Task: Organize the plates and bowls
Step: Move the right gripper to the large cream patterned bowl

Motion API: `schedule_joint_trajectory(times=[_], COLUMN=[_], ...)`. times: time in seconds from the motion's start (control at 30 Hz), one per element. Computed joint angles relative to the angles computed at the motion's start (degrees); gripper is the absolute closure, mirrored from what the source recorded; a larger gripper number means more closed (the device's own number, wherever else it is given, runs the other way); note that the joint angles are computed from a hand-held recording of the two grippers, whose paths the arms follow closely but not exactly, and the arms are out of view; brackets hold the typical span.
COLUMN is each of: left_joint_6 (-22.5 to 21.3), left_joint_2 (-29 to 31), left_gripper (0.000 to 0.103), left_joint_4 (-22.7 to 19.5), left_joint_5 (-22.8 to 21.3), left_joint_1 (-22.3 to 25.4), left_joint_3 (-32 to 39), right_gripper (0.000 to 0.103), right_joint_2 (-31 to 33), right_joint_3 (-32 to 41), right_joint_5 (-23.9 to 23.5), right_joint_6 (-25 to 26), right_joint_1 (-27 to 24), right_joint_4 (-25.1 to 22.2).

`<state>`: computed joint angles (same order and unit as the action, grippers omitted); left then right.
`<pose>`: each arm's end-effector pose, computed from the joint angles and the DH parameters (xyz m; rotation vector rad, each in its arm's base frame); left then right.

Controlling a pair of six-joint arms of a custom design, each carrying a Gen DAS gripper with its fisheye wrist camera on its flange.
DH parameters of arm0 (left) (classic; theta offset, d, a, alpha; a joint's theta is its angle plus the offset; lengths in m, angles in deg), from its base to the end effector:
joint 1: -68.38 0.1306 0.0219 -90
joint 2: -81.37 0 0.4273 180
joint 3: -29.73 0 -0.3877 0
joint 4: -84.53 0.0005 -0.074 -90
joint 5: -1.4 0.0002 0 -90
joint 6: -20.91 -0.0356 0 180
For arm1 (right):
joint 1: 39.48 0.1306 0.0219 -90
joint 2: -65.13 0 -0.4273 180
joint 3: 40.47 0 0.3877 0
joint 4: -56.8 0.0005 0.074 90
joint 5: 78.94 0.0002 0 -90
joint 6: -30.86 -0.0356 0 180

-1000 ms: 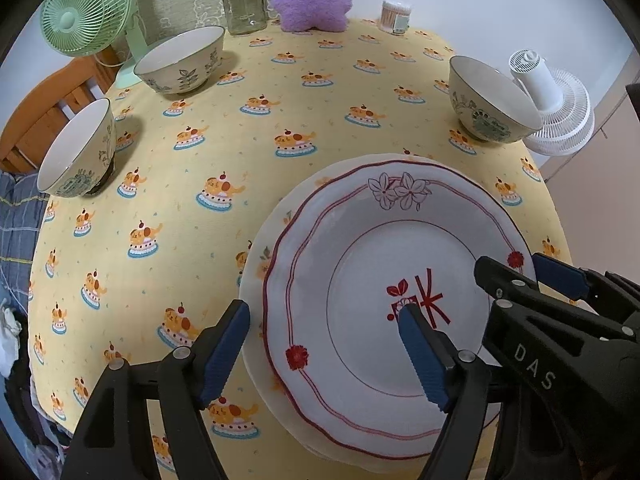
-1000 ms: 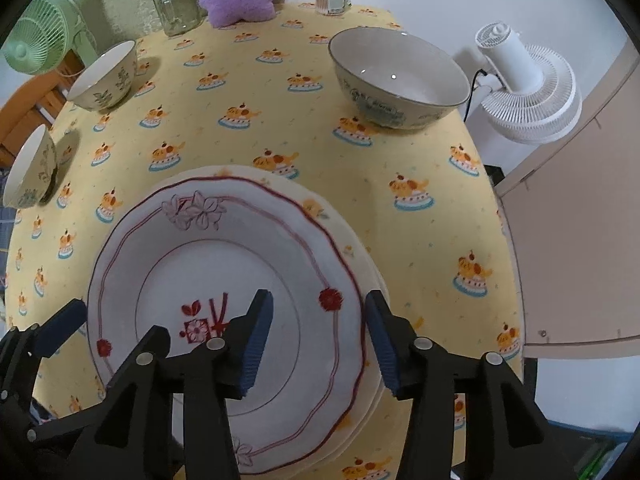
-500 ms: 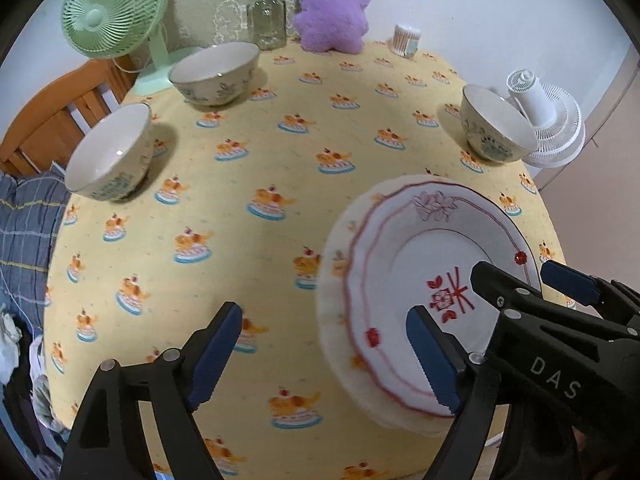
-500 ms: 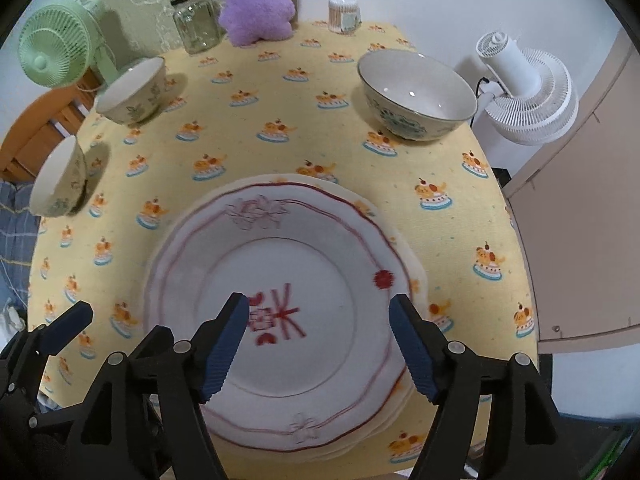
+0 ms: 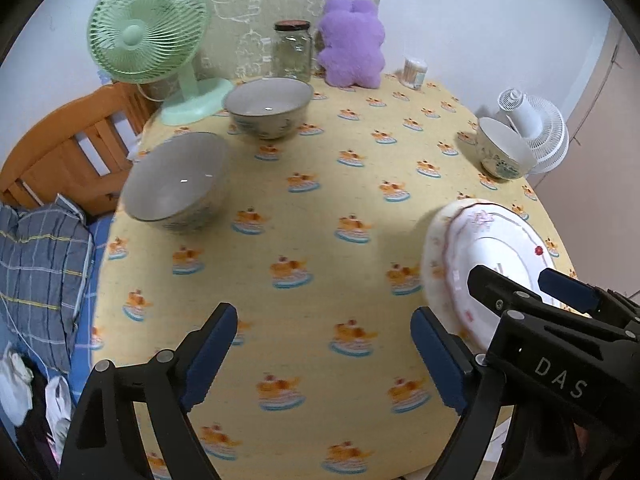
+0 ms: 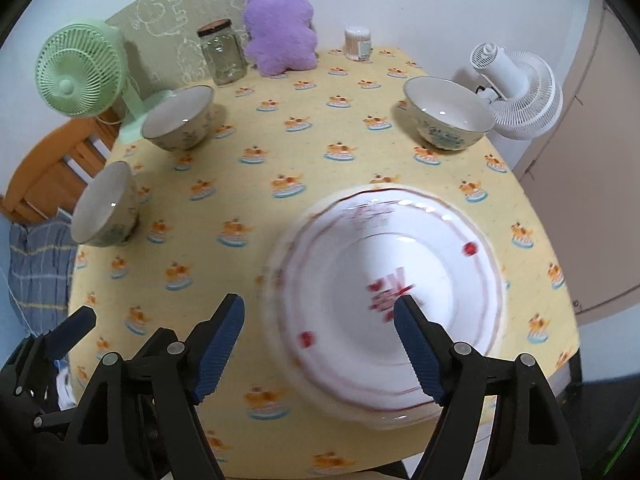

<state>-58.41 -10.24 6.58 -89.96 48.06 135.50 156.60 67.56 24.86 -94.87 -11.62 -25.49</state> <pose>0.4067 -0.1502 0.5780 0.2133 2.6275 -0.1549 0.4011 0.2018 0.5692 0.2513 2.6463 0.0277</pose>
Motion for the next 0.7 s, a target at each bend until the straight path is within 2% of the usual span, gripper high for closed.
schedule_joint_trajectory(times=[0.13, 0.27, 0.43, 0.57, 0.7], left_joint_6=[-2.88, -4.35, -4.64, -4.5, -4.59], left_joint_2=[-1.14, -1.63, -0.23, 2.51, 4.49], left_gripper=[0.013, 0.014, 0.017, 0.025, 0.033], left_joint_4=[0.39, 1.06, 2.58, 2.8, 4.27], left_joint_5=[1.44, 1.45, 1.34, -0.72, -0.4], left_joint_1=[3.93, 7.02, 10.79, 12.7, 14.86], left_joint_3=[-0.83, -0.83, 0.18, 2.16, 3.97], right_gripper=[0.023, 0.023, 0.023, 0.023, 0.024], right_joint_2=[2.29, 5.31, 9.83, 13.3, 17.99], right_joint_3=[3.22, 7.49, 13.27, 17.01, 23.0], right_joint_5=[2.83, 5.92, 6.35, 5.6, 4.02], right_joint_6=[-2.81, -2.09, 0.13, 2.18, 2.42], right_joint_1=[4.02, 6.85, 8.01, 7.79, 7.38], right_joint_4=[-1.02, -1.85, -1.59, -0.85, -0.91])
